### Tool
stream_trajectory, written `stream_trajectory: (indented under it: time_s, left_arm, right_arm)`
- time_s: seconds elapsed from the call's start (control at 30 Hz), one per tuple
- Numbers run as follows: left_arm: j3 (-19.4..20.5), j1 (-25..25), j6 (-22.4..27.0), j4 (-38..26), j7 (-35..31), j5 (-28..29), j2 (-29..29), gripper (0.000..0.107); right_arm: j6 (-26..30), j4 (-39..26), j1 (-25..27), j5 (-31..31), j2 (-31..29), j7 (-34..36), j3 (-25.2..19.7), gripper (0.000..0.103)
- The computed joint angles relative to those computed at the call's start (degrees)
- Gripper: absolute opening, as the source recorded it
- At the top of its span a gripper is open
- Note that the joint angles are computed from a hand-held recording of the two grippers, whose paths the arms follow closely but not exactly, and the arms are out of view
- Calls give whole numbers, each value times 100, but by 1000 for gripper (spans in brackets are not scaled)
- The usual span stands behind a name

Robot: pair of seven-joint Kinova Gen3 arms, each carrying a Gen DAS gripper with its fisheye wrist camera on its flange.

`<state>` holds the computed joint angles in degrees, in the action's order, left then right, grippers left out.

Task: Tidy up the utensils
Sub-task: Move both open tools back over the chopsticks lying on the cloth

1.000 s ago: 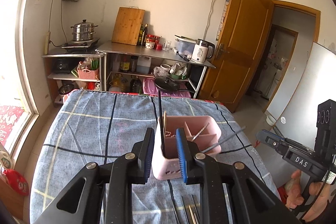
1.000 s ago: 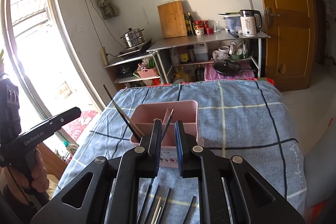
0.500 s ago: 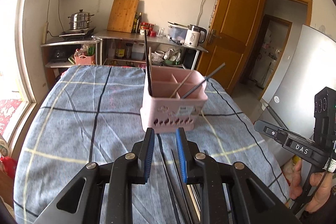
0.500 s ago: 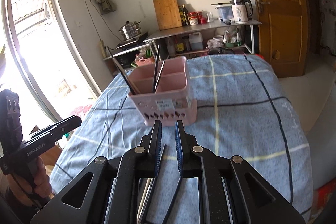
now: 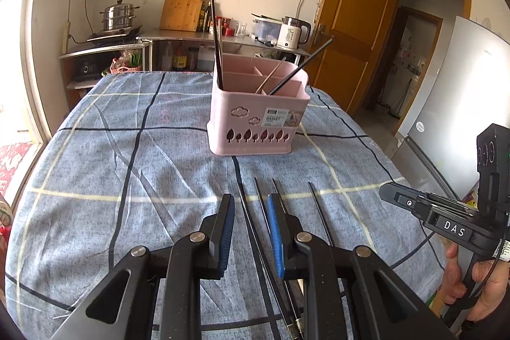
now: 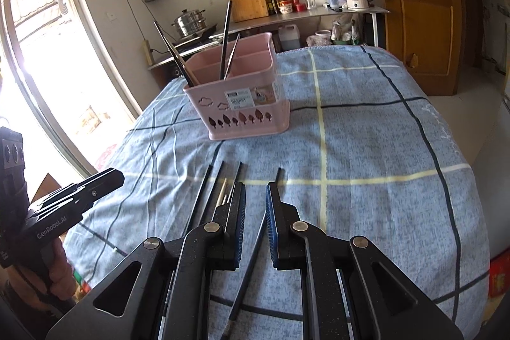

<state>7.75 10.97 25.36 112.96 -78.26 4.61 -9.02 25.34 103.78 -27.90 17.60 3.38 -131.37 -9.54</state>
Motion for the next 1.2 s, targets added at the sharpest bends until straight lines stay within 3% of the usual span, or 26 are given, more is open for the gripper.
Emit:
stream_trajectory:
  time_s: [0.2,0.57,0.9,1.2]
  left_arm:
    - [-5,16,44,-51,22,-4,241,21]
    - [-92,3,270,-470,-221,224,1094,21]
    - [-105,159,642,-1101,55,-113,1866,21]
    - [-182,369,550,-1154,324,-479,2012,21]
  right_arm:
    - [71,-61,-42,-25,191,24,38,13]
    - [265,-361,16,-685,760,601,173,13]
    - [540,-806,-61,-916,1242,845,324,13]
    - [639,-1021,-125,-973,1450,915,411,13]
